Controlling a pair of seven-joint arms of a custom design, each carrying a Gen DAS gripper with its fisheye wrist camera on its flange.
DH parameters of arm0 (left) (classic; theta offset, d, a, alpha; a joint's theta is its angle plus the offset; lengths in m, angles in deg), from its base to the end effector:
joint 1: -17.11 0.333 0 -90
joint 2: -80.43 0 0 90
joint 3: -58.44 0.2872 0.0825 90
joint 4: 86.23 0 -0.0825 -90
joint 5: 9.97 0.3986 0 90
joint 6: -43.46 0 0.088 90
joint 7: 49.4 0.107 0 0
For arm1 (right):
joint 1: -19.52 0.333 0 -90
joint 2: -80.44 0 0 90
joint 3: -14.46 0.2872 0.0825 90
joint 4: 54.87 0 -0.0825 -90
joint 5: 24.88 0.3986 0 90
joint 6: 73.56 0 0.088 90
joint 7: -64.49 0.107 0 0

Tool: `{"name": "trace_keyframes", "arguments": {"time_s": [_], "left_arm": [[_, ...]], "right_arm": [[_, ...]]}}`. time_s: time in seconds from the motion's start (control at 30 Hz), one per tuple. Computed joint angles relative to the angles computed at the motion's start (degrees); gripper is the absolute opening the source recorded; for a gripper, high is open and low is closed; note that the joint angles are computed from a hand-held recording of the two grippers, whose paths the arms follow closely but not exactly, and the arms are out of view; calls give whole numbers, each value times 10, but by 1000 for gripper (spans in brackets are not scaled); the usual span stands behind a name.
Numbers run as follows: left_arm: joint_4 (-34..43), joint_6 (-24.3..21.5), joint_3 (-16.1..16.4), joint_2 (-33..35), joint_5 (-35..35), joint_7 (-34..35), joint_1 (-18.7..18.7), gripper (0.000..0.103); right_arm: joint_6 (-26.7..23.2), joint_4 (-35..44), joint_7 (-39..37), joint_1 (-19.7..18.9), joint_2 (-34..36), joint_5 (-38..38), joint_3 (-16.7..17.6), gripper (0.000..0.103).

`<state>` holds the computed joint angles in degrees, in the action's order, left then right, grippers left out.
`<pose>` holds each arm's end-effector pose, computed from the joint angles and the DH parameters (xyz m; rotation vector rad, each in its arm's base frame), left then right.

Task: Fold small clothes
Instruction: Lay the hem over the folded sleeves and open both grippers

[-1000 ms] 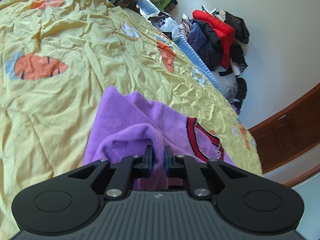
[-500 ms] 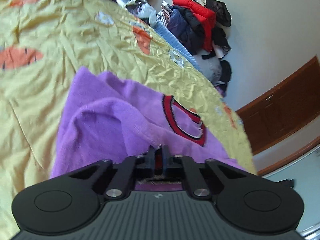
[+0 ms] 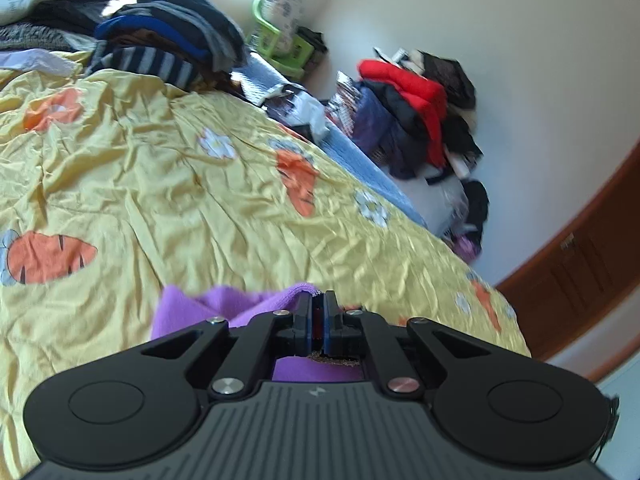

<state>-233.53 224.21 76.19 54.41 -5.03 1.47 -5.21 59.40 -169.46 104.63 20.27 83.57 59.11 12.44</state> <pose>0.4705 -0.0365 0.5026 -2.1917 1.2103 -1.3403 0.6102 0.0049 0.4373 -1.3101 1.4755 0.2088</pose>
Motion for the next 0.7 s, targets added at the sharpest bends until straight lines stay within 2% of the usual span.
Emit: {"name": "trace_keyframes", "arguments": {"time_s": [0.07,0.27,0.3,0.43,0.5,0.57,0.63,0.7], "left_arm": [[14,2,-6,20,-2,-9,12,5],[44,-3,-59,72,8,-46,79,5],[49,-5,-78,79,16,-57,100,5],[69,-13,-109,103,34,-72,136,5],[78,-22,-111,114,31,-71,137,5],[86,-31,-92,122,1,-47,113,5],[93,-42,-92,129,-19,-33,111,5],[98,-53,-94,134,-43,-15,111,5]], "right_arm": [[7,15,9,0,16,8,1,13],[35,45,34,-2,52,11,14,13],[41,50,39,-2,58,8,17,13],[46,68,66,-7,83,4,25,13],[46,77,83,-11,95,4,29,13],[47,82,98,-15,103,3,33,16],[52,80,105,-17,104,2,37,17],[57,82,122,-17,108,-4,39,25]]}}
